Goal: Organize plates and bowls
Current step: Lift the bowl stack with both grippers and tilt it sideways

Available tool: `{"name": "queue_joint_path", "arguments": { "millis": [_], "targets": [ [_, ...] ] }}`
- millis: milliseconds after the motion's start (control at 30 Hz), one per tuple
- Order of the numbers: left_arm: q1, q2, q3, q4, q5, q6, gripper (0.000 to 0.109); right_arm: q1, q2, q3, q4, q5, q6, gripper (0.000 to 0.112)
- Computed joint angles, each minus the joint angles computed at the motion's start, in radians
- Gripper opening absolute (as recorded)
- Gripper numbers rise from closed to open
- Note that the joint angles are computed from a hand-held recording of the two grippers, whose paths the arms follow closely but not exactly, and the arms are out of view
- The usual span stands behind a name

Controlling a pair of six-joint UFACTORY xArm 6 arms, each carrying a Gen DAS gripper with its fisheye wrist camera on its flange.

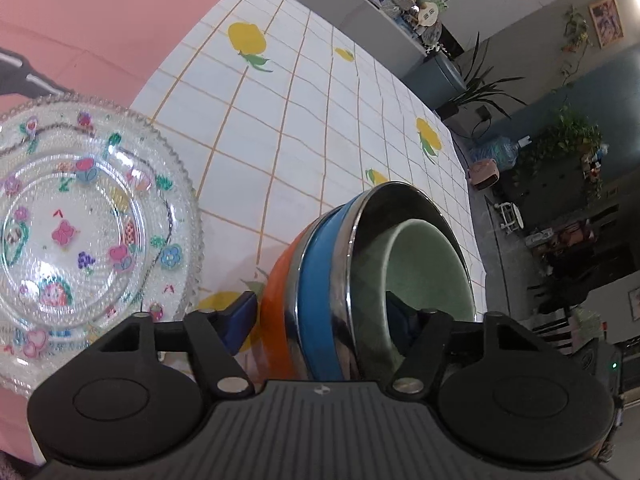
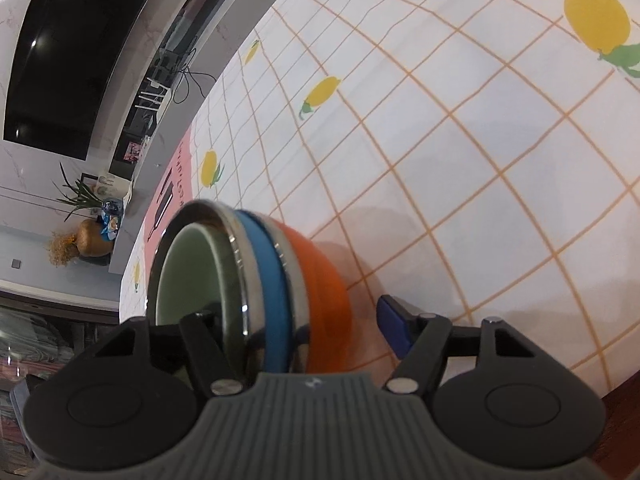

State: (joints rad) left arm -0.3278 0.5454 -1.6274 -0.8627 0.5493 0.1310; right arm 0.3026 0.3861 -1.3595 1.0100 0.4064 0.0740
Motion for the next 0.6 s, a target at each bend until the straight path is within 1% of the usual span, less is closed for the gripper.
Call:
{"name": "queue_joint_path", "arguments": {
  "millis": [100,167,267,300,367,433,467,500,567,600],
  "targets": [
    [0.000,0.006,-0.017,0.030,0.018,-0.029,0.068,-0.006,-0.006,0.002,0.030,0.012,-0.023,0.060],
    [-0.001,0.012,-0.030,0.031,0.035,-0.049,0.068,-0.009,-0.010,0.001,0.010,0.016,-0.015,0.056],
    [-0.009,0.029,-0.061,0.043,0.067,-0.062,0.068,-0.017,-0.021,0.012,0.005,0.009,-0.015,0.056],
    [-0.014,0.035,-0.070,0.051,0.073,-0.072,0.068,-0.020,-0.026,0.017,-0.016,0.003,0.004,0.056],
    [-0.023,0.047,-0.082,0.054,0.072,-0.090,0.068,-0.026,-0.038,0.034,-0.045,-0.012,0.029,0.056],
    [-0.027,0.051,-0.087,0.054,0.072,-0.086,0.068,-0.034,-0.047,0.044,-0.043,-0.014,0.038,0.056],
    [-0.026,0.054,-0.088,0.048,0.069,-0.088,0.070,-0.038,-0.052,0.050,-0.035,-0.011,0.036,0.056],
    [-0.025,0.054,-0.087,0.043,0.068,-0.088,0.074,-0.041,-0.057,0.056,-0.020,-0.007,0.028,0.056],
    [-0.022,0.054,-0.085,0.037,0.070,-0.099,0.076,-0.045,-0.068,0.069,0.005,-0.001,0.013,0.056],
    [-0.021,0.055,-0.085,0.034,0.073,-0.100,0.076,-0.045,-0.072,0.075,0.003,-0.001,0.015,0.058]
  ]
}}
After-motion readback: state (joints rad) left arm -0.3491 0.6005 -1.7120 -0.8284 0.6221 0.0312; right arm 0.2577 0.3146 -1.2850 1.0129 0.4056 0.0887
